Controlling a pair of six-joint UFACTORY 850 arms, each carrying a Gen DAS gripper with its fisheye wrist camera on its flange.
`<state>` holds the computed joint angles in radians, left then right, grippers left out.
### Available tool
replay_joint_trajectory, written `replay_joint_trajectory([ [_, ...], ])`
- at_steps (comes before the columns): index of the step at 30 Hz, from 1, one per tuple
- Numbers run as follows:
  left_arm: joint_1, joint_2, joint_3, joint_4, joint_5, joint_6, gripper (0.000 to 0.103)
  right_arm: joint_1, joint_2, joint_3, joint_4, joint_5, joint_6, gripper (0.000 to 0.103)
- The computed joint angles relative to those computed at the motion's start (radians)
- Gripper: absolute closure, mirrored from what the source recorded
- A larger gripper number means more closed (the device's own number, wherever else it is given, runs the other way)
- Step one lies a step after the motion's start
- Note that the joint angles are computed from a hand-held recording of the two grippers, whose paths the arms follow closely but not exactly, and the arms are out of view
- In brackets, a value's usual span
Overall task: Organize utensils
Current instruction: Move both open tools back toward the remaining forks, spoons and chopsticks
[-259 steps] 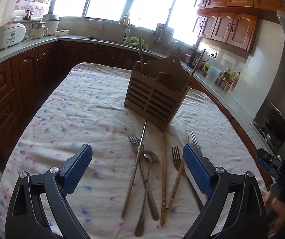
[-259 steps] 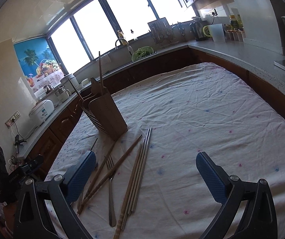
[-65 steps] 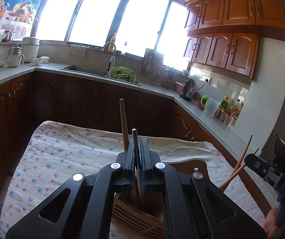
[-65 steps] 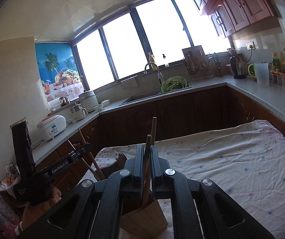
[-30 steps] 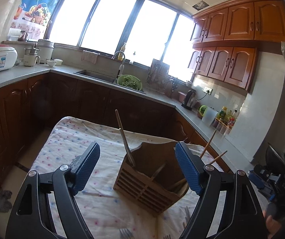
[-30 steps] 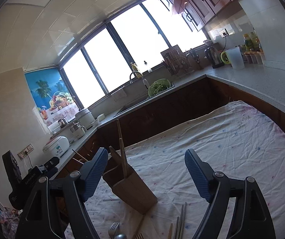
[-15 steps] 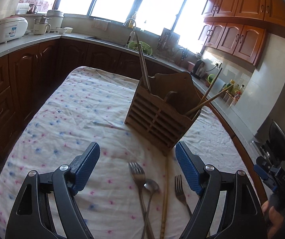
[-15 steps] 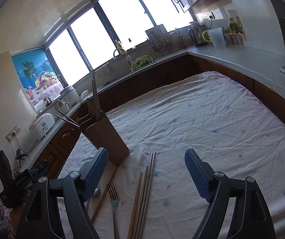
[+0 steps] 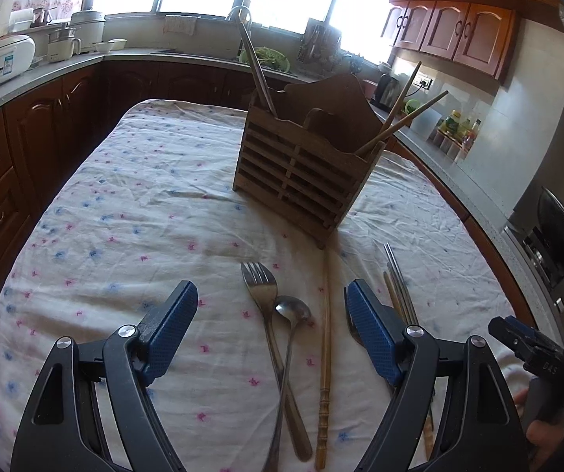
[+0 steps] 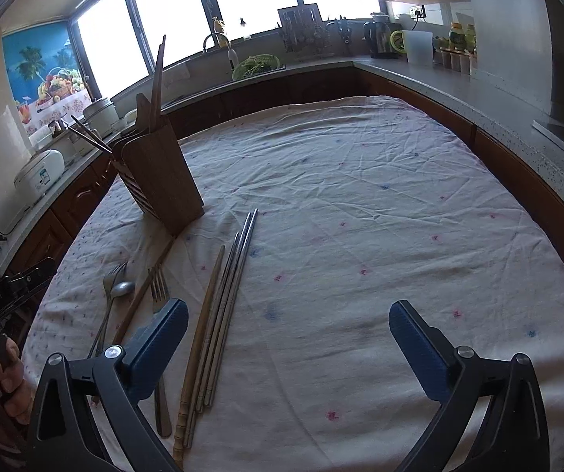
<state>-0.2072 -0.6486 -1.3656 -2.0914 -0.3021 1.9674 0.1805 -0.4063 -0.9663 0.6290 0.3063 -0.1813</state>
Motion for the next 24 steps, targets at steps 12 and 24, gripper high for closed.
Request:
replay_joint_trajectory([
  [12,-0.03,-0.067,-0.108,0.431,0.094,-0.361,0.023,-0.025,-0.028,-0.036,-0.24,-0.028,0.196,0.002],
  [24,-0.064,-0.233,-0.387,1.252,0.002,-1.098,0.041,-0.066,-0.143,-0.204,-0.54,-0.144,0.471,0.065],
])
